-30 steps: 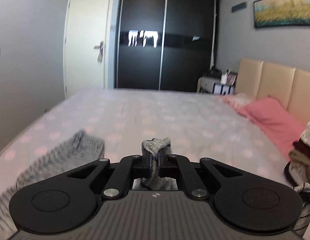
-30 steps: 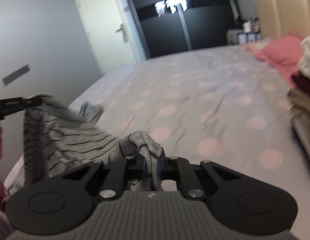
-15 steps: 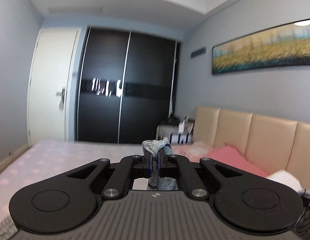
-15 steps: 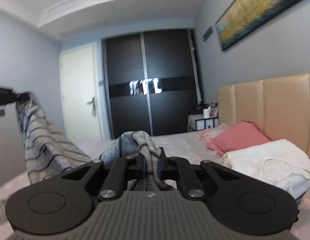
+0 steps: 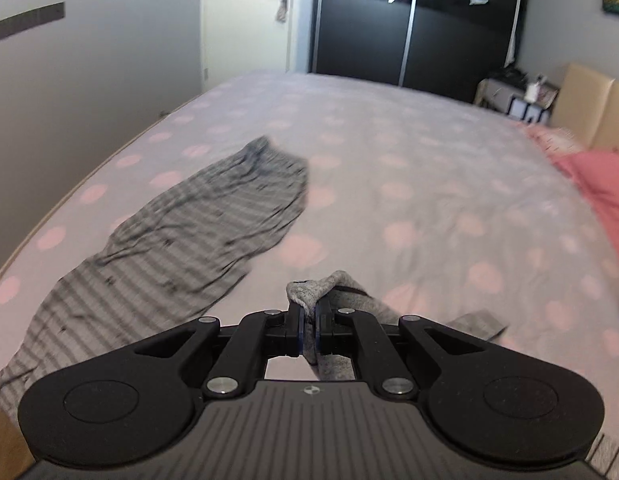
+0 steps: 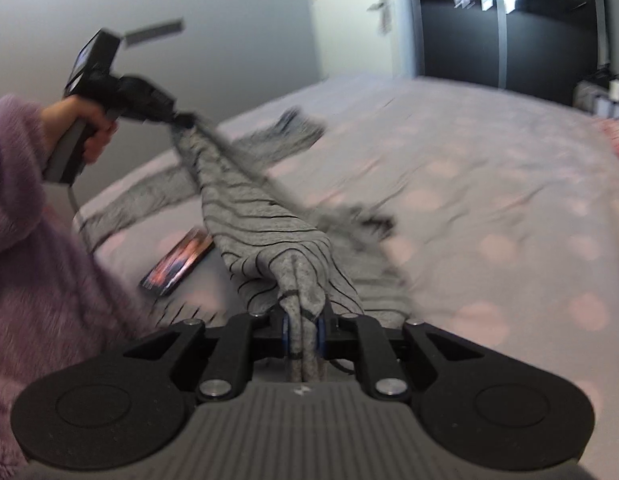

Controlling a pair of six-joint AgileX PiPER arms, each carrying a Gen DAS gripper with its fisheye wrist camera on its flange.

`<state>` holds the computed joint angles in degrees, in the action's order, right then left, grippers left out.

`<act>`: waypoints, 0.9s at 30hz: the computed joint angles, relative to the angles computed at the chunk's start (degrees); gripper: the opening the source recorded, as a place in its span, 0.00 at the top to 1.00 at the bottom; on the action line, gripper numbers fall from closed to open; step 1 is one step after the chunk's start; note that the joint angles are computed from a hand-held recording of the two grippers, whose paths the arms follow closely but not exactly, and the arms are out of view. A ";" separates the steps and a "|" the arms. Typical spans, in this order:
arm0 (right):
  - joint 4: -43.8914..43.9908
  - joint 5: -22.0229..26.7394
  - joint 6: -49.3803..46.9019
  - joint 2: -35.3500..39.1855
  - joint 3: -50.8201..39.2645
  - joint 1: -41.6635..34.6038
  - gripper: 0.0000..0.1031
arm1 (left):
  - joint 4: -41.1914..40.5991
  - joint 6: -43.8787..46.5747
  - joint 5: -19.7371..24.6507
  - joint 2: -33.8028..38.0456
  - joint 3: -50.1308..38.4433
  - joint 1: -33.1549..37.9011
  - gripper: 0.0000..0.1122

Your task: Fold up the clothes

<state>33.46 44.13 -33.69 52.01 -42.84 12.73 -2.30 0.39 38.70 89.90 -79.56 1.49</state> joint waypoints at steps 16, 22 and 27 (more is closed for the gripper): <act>3.94 10.17 -7.47 19.53 -19.69 -8.53 0.47 | 3.07 5.35 -4.62 1.20 7.67 2.39 0.97; -6.93 4.02 -4.21 33.04 -29.73 -3.84 0.52 | 3.09 6.80 -5.05 2.54 7.35 2.20 0.97; -11.56 4.99 -2.46 46.22 -39.02 -1.99 0.62 | 3.40 7.50 -4.87 3.43 7.21 2.31 0.97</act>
